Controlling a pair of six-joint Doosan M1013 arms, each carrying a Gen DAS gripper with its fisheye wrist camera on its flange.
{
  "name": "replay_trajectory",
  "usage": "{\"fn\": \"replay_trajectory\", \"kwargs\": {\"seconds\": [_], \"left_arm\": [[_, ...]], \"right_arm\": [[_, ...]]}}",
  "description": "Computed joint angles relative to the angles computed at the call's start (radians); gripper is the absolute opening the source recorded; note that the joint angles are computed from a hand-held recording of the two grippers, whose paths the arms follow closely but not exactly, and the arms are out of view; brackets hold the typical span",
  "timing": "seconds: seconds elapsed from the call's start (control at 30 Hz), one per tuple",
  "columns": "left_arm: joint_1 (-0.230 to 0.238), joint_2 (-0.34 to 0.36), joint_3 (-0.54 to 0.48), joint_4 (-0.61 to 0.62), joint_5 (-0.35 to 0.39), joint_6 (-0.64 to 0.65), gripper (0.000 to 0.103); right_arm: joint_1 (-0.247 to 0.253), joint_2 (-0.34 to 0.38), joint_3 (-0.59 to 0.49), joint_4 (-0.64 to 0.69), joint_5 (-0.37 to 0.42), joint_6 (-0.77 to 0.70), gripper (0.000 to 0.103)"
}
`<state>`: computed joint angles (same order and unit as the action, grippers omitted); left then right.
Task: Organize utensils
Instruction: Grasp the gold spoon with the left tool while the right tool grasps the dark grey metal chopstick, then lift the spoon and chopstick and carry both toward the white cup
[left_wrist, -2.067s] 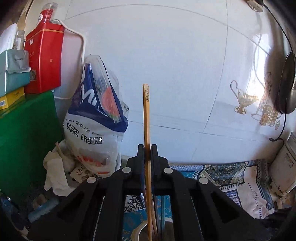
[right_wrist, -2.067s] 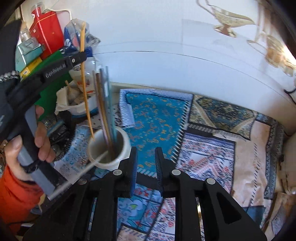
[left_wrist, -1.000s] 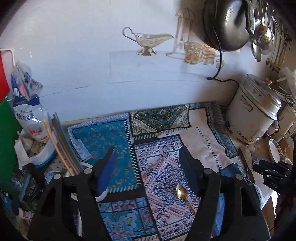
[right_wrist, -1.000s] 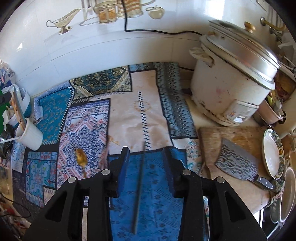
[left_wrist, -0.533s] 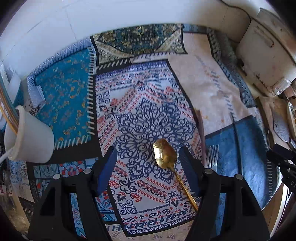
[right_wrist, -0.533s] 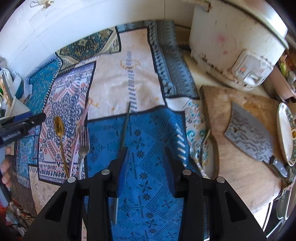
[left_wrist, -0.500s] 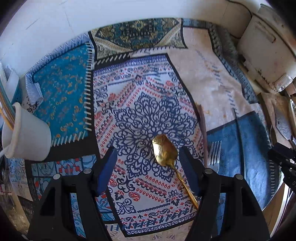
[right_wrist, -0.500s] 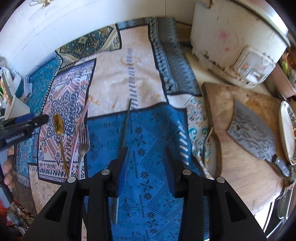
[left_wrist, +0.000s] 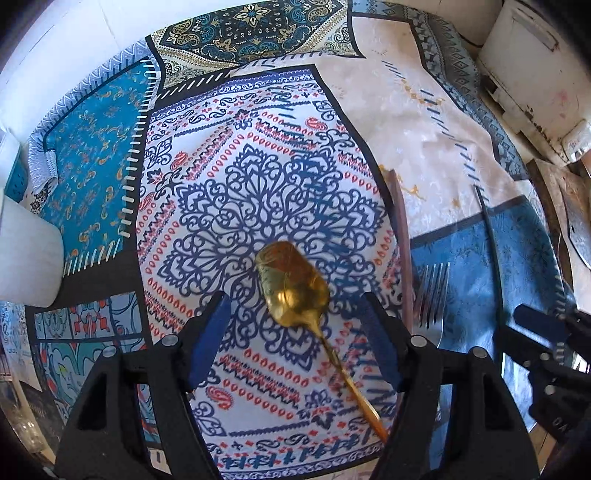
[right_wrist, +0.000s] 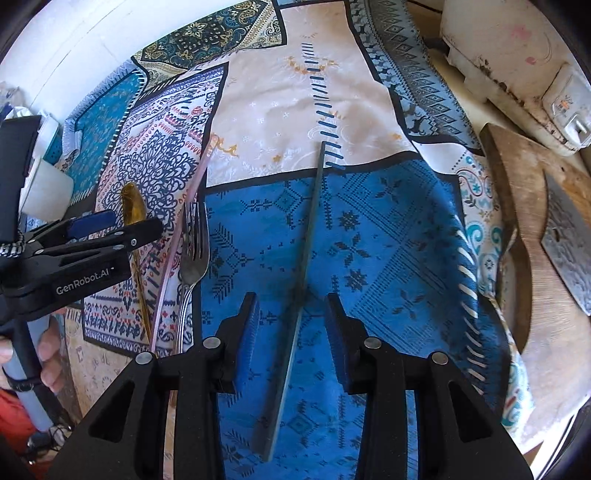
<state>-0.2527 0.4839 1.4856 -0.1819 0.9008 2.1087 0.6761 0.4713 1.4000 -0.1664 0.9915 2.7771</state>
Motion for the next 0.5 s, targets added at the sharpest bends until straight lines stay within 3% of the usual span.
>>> {"fn": "replay_trajectory", "kwargs": {"seconds": [0.13,0.23,0.37,0.5], "left_arm": [[-0.003,-0.004,0.009,-0.004,-0.029,-0.019,0.068],[-0.009,-0.007,0.013,-0.012,-0.046,-0.017,0.058],[-0.027,-0.012,0.016,-0.02,-0.056,-0.015,0.034],[-0.03,-0.011,0.017,-0.029,-0.053,-0.004,0.033]], "right_arm": [[-0.006,0.003,0.0,-0.024,-0.013,0.019,0.021],[-0.007,0.007,-0.002,-0.05,-0.024,0.037,0.015],[-0.014,0.008,0.0,-0.062,-0.045,0.053,0.006],[-0.024,0.004,0.004,-0.031,-0.068,0.055,0.005]]}}
